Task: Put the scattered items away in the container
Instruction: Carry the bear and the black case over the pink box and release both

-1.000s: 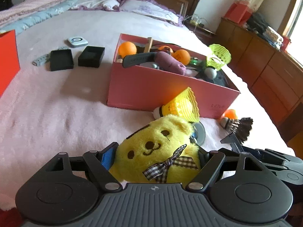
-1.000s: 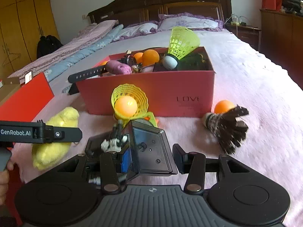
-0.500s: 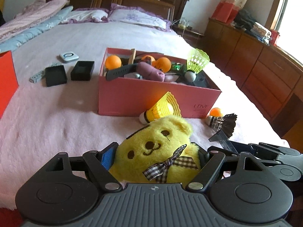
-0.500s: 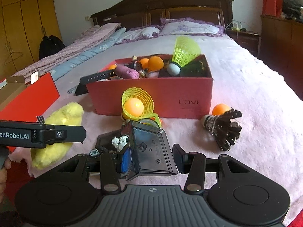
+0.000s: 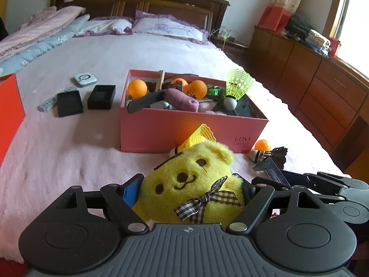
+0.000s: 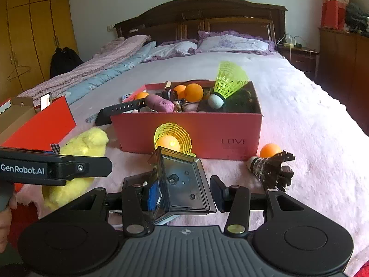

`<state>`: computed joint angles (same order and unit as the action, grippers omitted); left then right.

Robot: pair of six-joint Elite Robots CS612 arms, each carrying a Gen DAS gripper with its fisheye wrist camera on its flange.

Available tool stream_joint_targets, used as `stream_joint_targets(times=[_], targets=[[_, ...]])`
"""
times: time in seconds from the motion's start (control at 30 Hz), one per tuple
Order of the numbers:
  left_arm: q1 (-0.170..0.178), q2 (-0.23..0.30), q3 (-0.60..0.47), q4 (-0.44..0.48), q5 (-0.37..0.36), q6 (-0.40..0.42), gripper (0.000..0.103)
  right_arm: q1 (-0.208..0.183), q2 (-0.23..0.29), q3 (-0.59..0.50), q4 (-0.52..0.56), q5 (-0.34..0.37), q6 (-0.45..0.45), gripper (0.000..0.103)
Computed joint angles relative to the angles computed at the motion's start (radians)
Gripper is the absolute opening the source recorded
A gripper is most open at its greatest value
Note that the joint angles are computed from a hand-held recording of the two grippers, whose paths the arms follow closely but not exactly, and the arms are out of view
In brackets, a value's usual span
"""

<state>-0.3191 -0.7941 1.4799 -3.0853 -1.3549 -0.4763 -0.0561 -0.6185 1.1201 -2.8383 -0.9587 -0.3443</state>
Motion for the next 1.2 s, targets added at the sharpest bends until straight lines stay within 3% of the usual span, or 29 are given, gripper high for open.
stream_joint_targets(times=[0.83,1.2], targets=[[0.002,0.002,-0.007,-0.021,0.02,-0.005,0.08,0.01,-0.001,-0.015,-0.013,0.011,-0.023,0.049],[0.02,0.04,-0.095,-0.033,0.031,0.056,0.081,0.023,0.05,-0.122,-0.015,0.022,-0.006,0.049]])
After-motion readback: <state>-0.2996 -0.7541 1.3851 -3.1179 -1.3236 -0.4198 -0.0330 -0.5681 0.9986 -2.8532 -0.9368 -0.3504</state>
